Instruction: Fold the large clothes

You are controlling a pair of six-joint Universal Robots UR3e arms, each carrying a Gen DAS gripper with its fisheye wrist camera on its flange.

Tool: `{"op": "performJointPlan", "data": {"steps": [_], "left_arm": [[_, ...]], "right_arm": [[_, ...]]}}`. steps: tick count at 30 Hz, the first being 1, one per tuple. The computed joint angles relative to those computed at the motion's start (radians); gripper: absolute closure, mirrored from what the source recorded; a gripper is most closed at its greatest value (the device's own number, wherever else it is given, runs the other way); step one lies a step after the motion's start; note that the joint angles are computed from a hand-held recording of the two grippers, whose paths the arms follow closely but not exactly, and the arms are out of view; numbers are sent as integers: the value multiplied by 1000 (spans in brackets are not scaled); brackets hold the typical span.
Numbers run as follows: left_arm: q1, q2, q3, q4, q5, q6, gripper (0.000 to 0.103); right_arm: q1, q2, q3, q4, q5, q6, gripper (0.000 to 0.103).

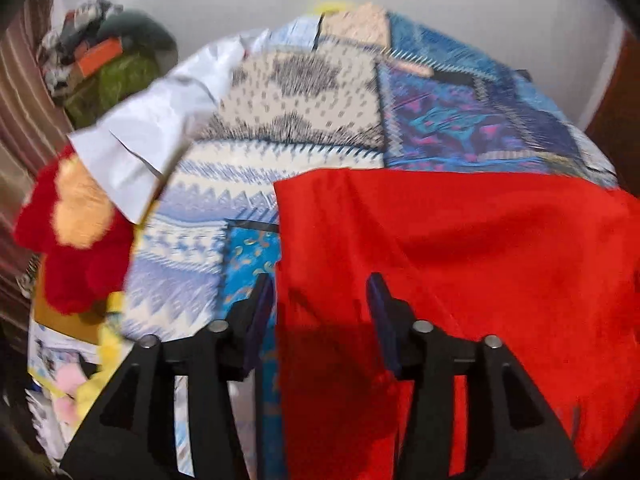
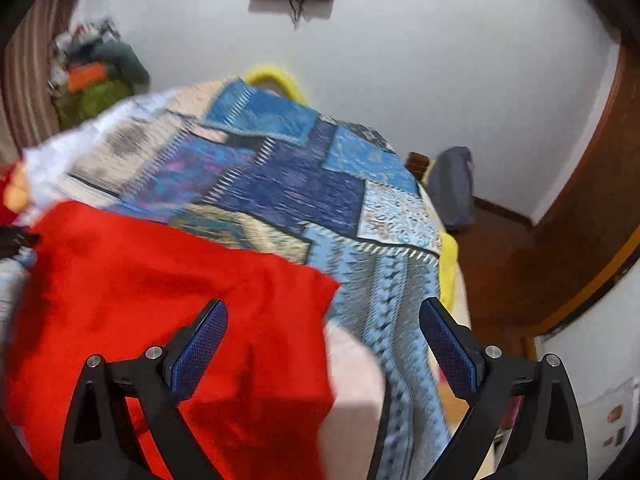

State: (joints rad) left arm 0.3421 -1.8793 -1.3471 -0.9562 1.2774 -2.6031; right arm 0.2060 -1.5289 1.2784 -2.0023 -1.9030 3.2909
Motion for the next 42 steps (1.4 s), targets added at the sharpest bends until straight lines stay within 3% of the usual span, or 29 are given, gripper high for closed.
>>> {"op": "performJointPlan", "data": {"steps": [4, 6, 9, 13, 17, 24, 28, 30, 34, 38, 40, 42], "left_arm": [[115, 295, -198, -80, -105, 161, 36], [193, 444, -264, -189, -165, 278, 22], [323, 616, -311, -400, -247, 448, 9], [552, 790, -346, -736, -311, 705, 6], [712, 879, -444, -845, -276, 829, 6], [805, 874, -693, -697, -105, 824, 6], [793, 820, -790, -601, -14, 787, 6], [781, 809, -824, -569, 8, 778, 9], [747, 822, -867, -561, 16, 741, 10], [731, 871, -892, -560, 4, 733, 25], [723, 876, -888, -572, 9, 734, 33], [725, 875, -876, -602, 20, 739, 50]], "right_arm": [[52, -130, -49, 176, 49, 78, 7], [84, -178, -52, 233, 51, 112, 6], [160, -240, -67, 356, 40, 199, 6], [247, -338, -2, 475, 52, 328, 6], [288, -458, 144, 522, 90, 440, 6], [270, -674, 450, 498, 231, 521, 6], [208, -755, 569, 471, 331, 523, 16], [142, -821, 643, 442, 413, 503, 16], [77, -860, 711, 399, 467, 495, 20], [45, -865, 740, 369, 495, 480, 32], [50, -852, 735, 353, 499, 468, 44], [53, -848, 733, 344, 508, 459, 52]]}}
